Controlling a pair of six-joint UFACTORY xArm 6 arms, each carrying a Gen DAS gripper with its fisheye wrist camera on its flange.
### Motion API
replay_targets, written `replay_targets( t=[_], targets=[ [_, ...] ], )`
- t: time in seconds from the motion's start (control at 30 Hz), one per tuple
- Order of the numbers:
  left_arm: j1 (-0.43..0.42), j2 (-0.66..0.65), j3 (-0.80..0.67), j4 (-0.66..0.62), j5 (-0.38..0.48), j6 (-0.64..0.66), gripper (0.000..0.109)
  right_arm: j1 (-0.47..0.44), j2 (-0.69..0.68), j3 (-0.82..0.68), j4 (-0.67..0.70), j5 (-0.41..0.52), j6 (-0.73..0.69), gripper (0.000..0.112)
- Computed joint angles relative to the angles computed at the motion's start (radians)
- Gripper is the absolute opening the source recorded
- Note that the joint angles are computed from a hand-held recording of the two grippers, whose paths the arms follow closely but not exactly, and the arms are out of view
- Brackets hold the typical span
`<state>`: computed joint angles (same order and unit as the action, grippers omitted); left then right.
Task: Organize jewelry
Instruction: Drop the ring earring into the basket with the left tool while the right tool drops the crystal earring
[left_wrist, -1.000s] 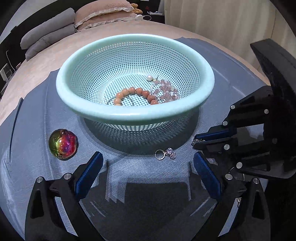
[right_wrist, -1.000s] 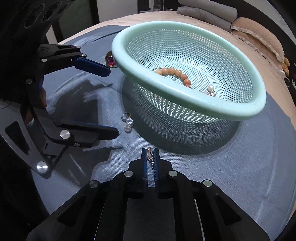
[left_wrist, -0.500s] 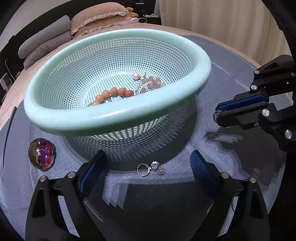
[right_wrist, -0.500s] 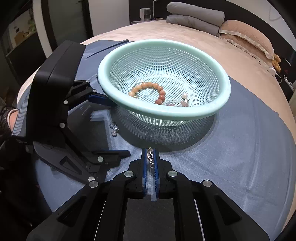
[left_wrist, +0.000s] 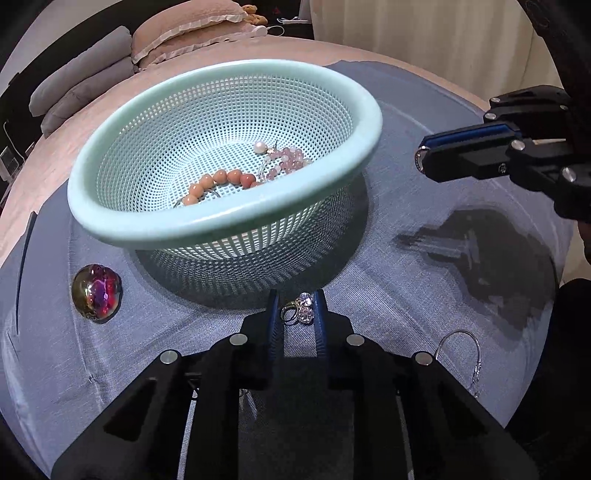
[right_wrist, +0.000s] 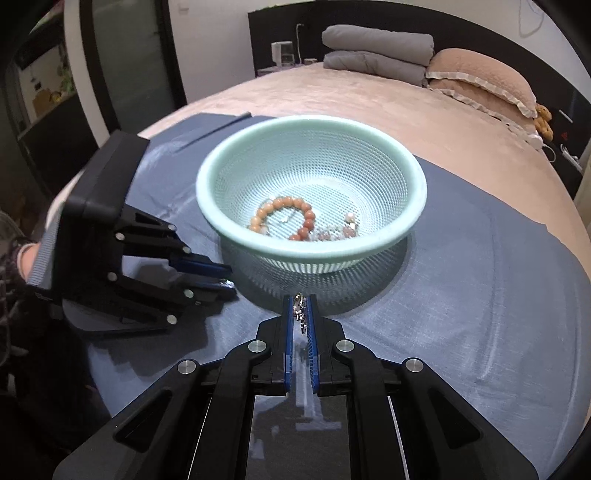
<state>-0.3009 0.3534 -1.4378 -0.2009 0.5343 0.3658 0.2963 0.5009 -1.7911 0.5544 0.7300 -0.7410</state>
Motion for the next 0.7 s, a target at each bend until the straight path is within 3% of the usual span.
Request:
replay_targets(
  t=[0.1,0.23,0.33,0.5,0.6,0.7],
  targets=[
    [0.005,-0.038,0.012,-0.023,0.004,0.059,0.019,-0.02,-0.028,0.017,0.152,0.003,-0.1,0.007],
    [0.013,-0.109,0.052,-0.1,-0.025,0.148,0.019,-0.035,-0.041,0.032,0.292,-0.031,-0.139,0.007],
    [0.012,-0.191,0.119,-0.173,-0.076,0.212,0.019,-0.05,-0.012,-0.018,0.393,0.0,-0.156,0.007],
    [0.023,-0.21,0.09,-0.395,-0.128,0.388,0.019,-0.042,0.081,-0.145,0.432,-0.029,-0.063,0.007],
    [0.046,-0.123,-0.015,-0.337,-0.082,0.287,0.019,-0.042,0.178,-0.273,0.414,0.014,0.062,0.007],
    [0.068,-0.018,-0.126,-0.273,-0.085,0.162,0.019,-0.027,0.251,-0.362,0.28,0.001,0.205,0.007]
  ],
)
